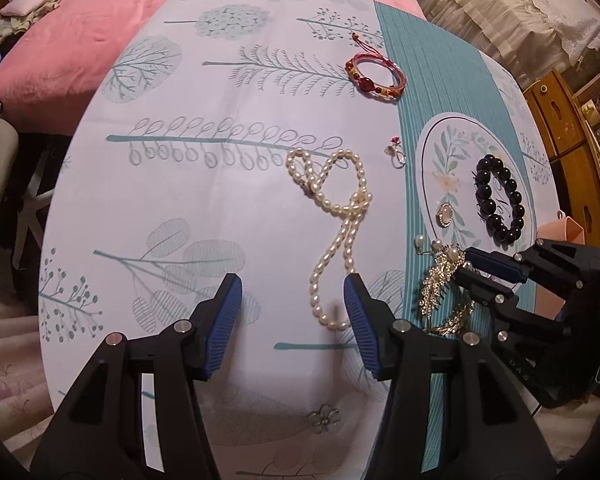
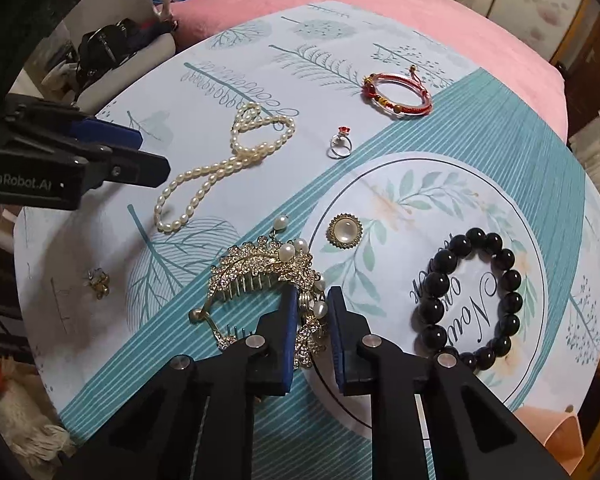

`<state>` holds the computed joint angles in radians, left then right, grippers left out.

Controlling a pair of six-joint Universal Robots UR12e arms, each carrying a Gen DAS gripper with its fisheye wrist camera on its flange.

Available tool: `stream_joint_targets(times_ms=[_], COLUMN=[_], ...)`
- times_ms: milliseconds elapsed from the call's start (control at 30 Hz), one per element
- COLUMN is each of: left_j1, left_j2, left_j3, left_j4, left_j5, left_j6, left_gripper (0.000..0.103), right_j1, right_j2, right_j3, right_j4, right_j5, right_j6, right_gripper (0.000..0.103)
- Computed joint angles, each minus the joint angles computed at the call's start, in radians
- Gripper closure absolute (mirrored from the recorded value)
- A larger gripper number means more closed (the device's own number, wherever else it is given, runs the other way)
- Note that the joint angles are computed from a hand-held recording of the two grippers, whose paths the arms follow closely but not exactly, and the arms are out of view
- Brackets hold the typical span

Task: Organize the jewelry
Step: 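Grasp the gold leaf hair comb with the right tool while the left tool grasps the pearl necklace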

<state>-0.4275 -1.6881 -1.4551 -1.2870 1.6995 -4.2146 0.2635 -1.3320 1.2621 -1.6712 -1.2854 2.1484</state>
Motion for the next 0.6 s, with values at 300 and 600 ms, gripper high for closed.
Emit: stream_joint_targets(times_ms=[300,600], left_j1=[0.020,0.011], left_j2=[-0.055,-0.154], left_j3=[0.049,0.185], left_j4=[0.007,-0.153], left_j5=[-0.028,0.016], left_j6=[0.045,0.120], left_gripper=[0.053,0.053], right_j1=[-0.037,-0.073], right_j2=[-0.013,-0.035], right_j3=[-0.011,-0.001], right_j4=[0.035,0.050], right_j5=[0.058,0.108], right_j6=[0.129,0.179], right_gripper=[0.089,0.089])
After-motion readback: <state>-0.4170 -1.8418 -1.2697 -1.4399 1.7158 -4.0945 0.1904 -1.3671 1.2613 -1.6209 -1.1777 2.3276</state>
